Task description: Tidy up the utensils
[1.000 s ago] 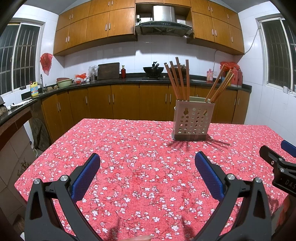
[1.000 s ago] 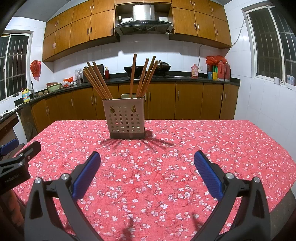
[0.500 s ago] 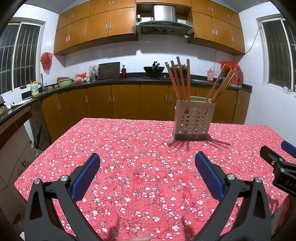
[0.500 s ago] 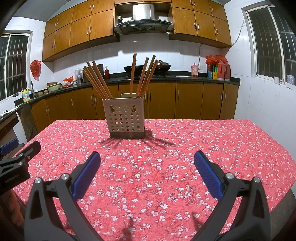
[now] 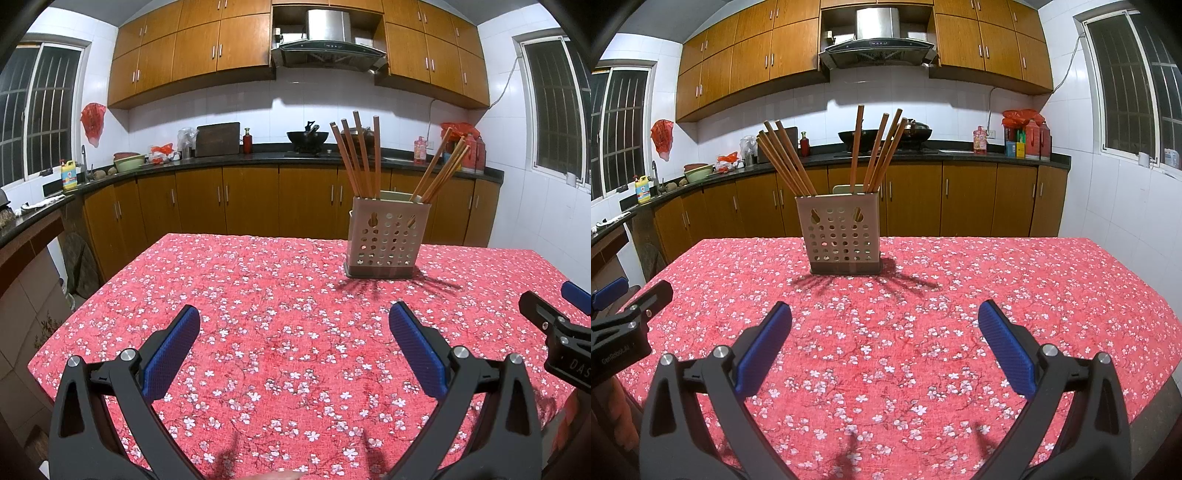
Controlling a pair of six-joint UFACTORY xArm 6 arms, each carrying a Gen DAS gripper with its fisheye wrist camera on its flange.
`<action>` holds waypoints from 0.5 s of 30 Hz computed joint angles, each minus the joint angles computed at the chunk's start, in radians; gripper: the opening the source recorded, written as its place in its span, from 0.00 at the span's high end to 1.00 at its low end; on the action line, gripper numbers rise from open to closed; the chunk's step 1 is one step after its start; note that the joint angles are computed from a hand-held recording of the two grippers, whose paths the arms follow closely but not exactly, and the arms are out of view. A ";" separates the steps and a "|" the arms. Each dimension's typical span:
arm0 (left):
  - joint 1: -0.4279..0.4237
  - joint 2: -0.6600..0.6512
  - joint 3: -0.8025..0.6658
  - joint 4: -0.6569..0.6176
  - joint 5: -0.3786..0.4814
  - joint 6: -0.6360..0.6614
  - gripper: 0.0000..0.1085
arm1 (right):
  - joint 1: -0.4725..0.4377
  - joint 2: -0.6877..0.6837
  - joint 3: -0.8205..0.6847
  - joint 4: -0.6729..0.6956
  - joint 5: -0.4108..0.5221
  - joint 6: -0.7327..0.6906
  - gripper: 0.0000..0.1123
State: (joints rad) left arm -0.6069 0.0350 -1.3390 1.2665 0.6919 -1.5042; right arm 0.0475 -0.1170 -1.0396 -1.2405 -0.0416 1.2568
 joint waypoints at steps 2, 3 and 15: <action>-0.005 -0.001 0.003 0.005 0.007 -0.007 0.07 | 0.000 0.000 0.000 0.002 0.000 -0.002 0.12; -0.001 -0.002 0.003 0.003 0.003 -0.005 0.07 | 0.002 -0.001 0.001 -0.006 0.002 0.007 0.12; -0.002 -0.005 0.004 -0.002 0.009 -0.005 0.07 | -0.002 0.002 -0.001 -0.013 -0.002 0.016 0.12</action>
State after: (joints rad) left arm -0.6086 0.0302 -1.3352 1.2643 0.7005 -1.5096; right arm 0.0457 -0.1151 -1.0404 -1.2539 -0.0438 1.2723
